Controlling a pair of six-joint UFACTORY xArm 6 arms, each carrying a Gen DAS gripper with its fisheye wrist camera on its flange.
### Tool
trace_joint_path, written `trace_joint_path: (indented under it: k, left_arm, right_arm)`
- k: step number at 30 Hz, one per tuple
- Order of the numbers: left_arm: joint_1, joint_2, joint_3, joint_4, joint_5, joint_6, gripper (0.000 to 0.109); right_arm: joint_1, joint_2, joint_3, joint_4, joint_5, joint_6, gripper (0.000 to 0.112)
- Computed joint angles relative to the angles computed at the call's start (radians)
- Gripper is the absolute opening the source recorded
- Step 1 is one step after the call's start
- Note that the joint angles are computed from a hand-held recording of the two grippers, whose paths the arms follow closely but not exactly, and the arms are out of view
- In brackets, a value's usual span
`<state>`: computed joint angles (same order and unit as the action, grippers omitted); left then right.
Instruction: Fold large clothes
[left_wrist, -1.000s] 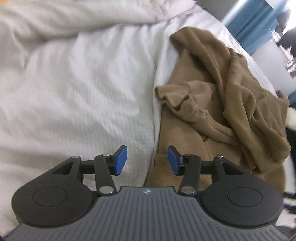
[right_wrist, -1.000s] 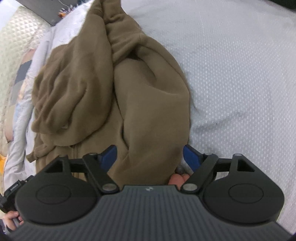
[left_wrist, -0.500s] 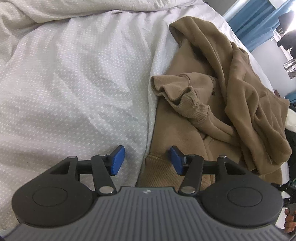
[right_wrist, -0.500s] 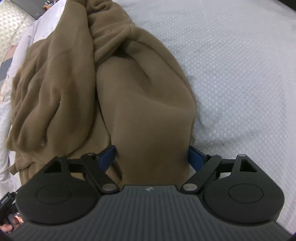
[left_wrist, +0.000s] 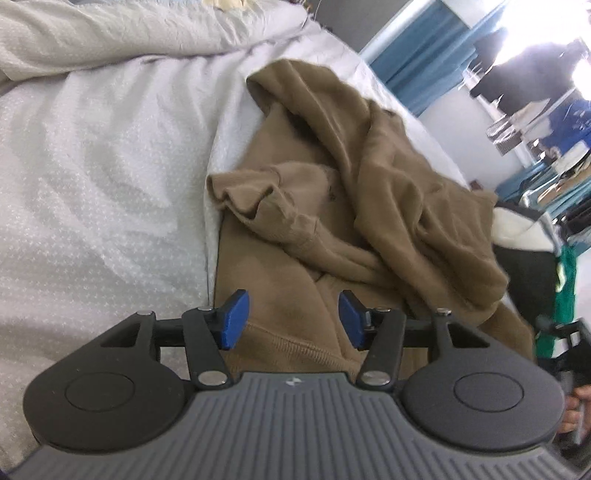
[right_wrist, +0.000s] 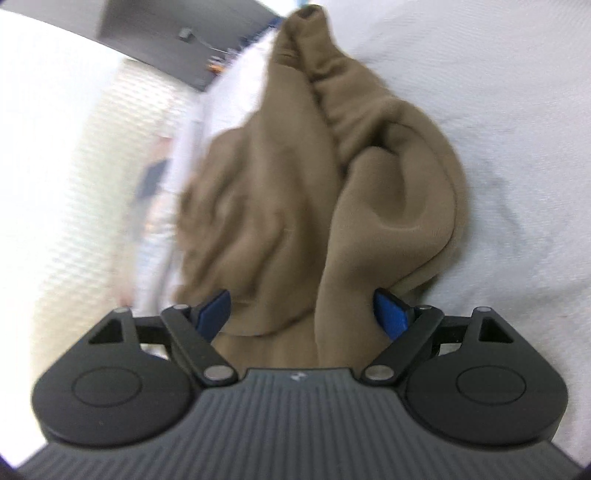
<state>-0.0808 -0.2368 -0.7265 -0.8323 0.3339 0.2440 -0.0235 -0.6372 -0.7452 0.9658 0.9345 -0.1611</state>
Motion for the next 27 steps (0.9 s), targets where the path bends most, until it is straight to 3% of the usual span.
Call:
trace_joint_path:
  k: [3, 10, 16, 27]
  left_arm:
    - [0.006, 0.040, -0.025, 0.095, 0.029, -0.103, 0.059]
    - [0.013, 0.037, -0.020, 0.162, 0.027, -0.177, 0.059]
    - [0.019, 0.024, -0.002, 0.418, 0.041, -0.391, 0.059]
    - [0.060, 0.141, -0.085, 0.331, 0.104, -0.412, 0.061]
  right_arm:
    - [0.024, -0.004, 0.000, 0.052, -0.008, -0.030, 0.086]
    - [0.036, -0.017, -0.008, -0.082, 0.011, 0.069, 0.086]
    - [0.076, 0.007, -0.023, -0.173, -0.010, 0.093, 0.086]
    - [0.099, 0.043, -0.044, -0.275, -0.012, 0.158, 0.086]
